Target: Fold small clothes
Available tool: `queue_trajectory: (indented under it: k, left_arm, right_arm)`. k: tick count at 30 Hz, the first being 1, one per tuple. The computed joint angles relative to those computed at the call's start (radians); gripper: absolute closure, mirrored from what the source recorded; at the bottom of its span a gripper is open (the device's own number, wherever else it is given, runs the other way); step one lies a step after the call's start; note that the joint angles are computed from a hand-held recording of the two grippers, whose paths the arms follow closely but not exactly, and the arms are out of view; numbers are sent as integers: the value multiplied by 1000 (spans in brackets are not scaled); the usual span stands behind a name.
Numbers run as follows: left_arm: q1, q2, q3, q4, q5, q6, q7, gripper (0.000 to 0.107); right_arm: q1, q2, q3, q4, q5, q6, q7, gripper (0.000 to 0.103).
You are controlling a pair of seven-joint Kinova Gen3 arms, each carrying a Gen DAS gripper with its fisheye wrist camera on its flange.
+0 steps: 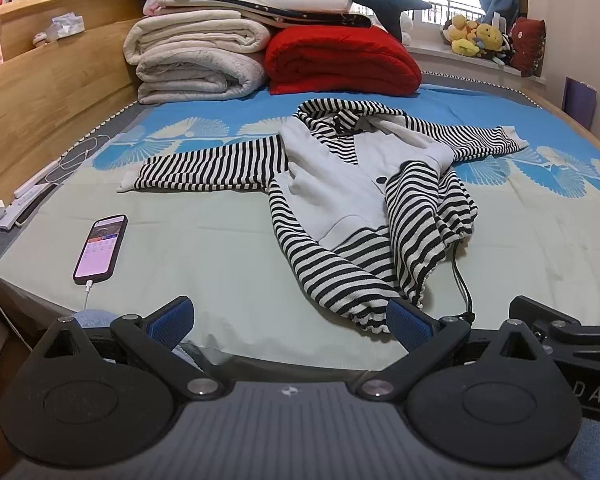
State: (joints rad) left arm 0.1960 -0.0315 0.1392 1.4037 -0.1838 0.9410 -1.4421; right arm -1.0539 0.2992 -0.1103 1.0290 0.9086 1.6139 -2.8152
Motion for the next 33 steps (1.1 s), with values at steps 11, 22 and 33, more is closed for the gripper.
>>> queue_trajectory:
  k: [11,22,33]
  left_arm:
    - [-2,1,-2,2,2,0,-3,5]
    - [4,12,-1,-8,-10,16,7,5]
    - [-21,78,-32,-87,104,81,-53,5]
  right_arm:
    - [6,-2,1,-1,-10,-5,-2,1]
    - [20,-11,-5,14,-22,-23,-7,1]
    - [124,-44,-3,55,-133,-107,-27,1]
